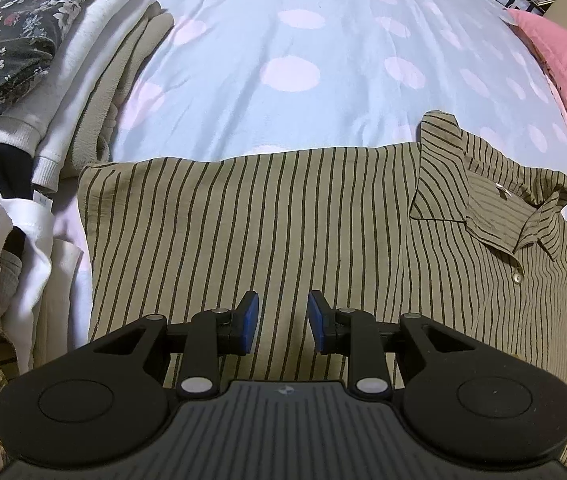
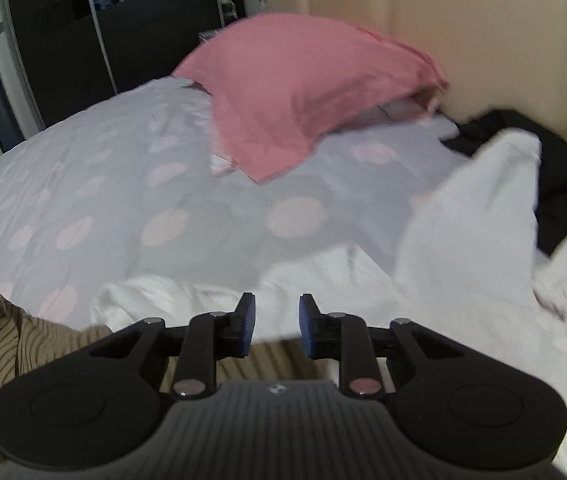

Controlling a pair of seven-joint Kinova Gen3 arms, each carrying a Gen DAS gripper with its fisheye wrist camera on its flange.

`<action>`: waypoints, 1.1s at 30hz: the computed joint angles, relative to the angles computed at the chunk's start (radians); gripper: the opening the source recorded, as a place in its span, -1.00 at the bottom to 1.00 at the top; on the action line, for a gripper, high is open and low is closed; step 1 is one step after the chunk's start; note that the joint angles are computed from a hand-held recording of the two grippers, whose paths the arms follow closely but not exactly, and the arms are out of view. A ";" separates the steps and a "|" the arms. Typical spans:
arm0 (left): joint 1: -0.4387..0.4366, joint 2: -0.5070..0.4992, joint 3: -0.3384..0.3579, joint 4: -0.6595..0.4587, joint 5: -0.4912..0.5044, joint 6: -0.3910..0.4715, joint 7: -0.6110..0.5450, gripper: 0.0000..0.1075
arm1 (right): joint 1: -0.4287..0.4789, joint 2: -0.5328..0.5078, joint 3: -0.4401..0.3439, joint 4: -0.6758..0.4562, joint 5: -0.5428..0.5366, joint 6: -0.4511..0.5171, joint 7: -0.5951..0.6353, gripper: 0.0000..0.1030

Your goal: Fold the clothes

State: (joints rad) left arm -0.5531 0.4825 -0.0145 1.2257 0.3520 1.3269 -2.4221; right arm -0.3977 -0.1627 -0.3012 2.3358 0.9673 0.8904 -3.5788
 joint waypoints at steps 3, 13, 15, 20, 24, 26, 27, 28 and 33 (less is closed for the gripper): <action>0.006 -0.005 -0.002 0.009 -0.003 -0.012 0.005 -0.54 | 0.014 -0.039 0.014 0.042 -0.049 -0.053 0.009 -0.47; 0.041 -0.033 -0.003 0.067 -0.028 -0.061 -0.003 -0.54 | 0.074 -0.024 0.022 0.097 0.025 -0.211 -0.113 -0.94; 0.046 -0.033 -0.004 0.071 -0.031 -0.063 -0.003 -0.54 | 0.066 -0.037 0.012 0.091 0.043 -0.208 -0.094 -0.97; 0.051 -0.031 -0.001 0.069 -0.030 -0.058 -0.005 -0.54 | 0.051 -0.091 -0.044 0.032 -0.021 -0.150 -0.033 -0.97; 0.041 -0.036 0.005 0.066 -0.009 -0.038 -0.020 -0.54 | 0.042 -0.091 -0.099 -0.052 -0.064 -0.110 0.018 -0.97; 0.034 -0.044 0.008 0.068 0.007 -0.027 -0.032 -0.54 | 0.038 -0.076 -0.123 -0.087 -0.046 -0.115 0.004 -0.97; 0.031 -0.048 0.008 0.069 0.014 -0.023 -0.036 -0.54 | 0.030 -0.059 -0.128 -0.112 -0.044 -0.119 0.012 -0.97; 0.029 -0.051 0.008 0.070 0.021 -0.018 -0.040 -0.54 | 0.021 -0.041 -0.129 -0.136 -0.042 -0.122 0.020 -0.97; 0.017 -0.058 0.002 0.063 0.047 0.002 -0.048 -0.54 | -0.056 0.099 -0.097 -0.280 -0.053 -0.131 0.114 -0.97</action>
